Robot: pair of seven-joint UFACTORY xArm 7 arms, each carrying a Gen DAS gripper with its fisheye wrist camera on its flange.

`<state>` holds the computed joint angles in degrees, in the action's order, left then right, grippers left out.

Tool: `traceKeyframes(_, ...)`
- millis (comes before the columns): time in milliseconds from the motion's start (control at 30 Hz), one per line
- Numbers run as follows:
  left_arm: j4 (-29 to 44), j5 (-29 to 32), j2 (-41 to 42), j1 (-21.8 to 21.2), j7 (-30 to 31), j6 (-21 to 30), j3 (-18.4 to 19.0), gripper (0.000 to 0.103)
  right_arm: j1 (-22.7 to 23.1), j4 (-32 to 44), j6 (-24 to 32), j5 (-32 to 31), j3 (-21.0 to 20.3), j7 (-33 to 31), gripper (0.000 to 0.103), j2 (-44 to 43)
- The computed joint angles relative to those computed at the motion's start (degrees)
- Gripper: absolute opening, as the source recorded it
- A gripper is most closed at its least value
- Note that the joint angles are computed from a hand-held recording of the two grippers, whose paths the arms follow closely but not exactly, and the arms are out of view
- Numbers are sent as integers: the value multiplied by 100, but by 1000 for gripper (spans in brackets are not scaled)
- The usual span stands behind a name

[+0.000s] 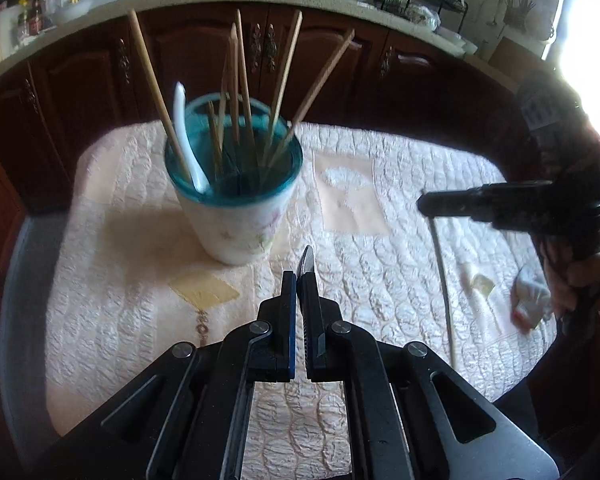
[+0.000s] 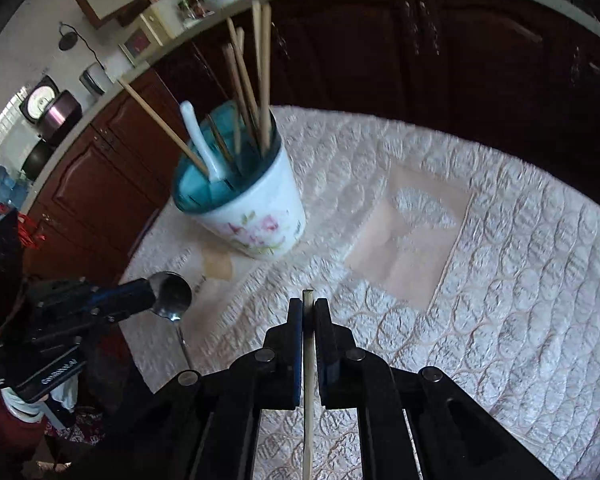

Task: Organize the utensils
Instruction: 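Lift the steel spoon and chopstick and carry them over the floral cup, then lower the spoon and chopstick into the floral cup and open both tools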

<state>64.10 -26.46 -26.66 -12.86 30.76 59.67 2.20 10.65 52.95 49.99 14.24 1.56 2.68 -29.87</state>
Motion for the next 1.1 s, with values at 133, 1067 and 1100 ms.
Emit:
traceKeyframes(133,420,-48,44,58,-10,-15,102,1,50,436,-171,24,-7,-56,5,-154)
traceKeyframes(1067,657,2225,1260,273,-1874,-3088,-702,1,31,2294,-2234,-1275,473,1217,5,1849)
traceKeyframes(1100,596,2225,1229,263,-1880,-3063,-691,1,48,2222,-2215,-1202,446,1171,5,1834)
